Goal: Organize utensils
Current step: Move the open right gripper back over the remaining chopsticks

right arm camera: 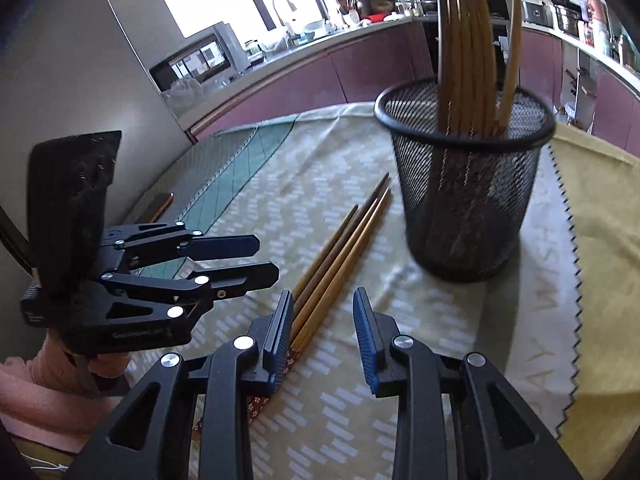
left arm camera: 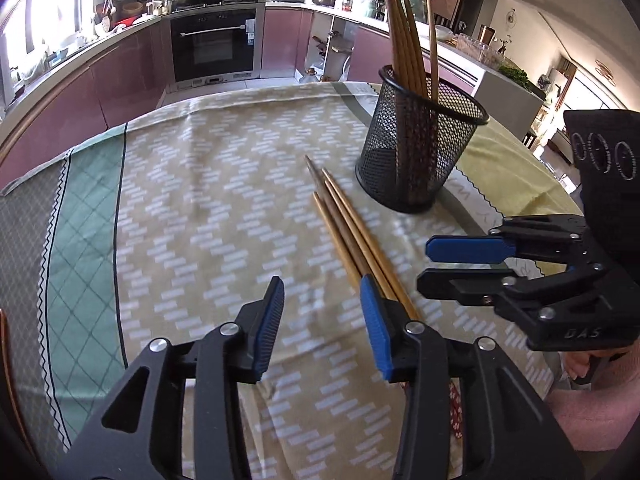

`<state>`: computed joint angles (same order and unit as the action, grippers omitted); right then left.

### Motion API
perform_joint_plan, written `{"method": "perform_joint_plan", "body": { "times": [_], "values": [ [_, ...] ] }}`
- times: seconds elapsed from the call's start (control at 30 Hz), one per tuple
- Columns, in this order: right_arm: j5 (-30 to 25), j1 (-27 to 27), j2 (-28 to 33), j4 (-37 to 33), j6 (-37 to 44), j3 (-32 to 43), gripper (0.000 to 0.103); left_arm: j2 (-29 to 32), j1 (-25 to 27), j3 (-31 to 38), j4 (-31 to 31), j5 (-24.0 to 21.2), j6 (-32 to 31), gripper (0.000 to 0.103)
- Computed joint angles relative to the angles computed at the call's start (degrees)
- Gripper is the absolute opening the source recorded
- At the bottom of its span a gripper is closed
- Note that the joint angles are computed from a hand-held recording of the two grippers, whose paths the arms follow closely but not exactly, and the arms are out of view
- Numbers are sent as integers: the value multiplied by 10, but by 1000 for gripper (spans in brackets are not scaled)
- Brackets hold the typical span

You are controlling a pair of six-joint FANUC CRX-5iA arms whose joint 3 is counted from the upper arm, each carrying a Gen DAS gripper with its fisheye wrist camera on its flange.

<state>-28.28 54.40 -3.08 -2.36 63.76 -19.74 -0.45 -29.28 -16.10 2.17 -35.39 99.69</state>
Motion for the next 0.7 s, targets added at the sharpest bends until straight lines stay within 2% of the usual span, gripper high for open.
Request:
{"method": "perform_joint_plan", "body": {
  "times": [0.3, 0.5, 0.7],
  "values": [
    [10, 30, 7, 106, -109, -30, 29, -3, -6, -14, 6, 5, 4, 43],
    [8, 40, 12, 148, -141, -36, 27, -6, -9, -23, 12, 14, 0, 45],
    [-10, 40, 15, 151, -142, -28, 23, 0, -18, -14, -2, 11, 8, 45]
  ]
}}
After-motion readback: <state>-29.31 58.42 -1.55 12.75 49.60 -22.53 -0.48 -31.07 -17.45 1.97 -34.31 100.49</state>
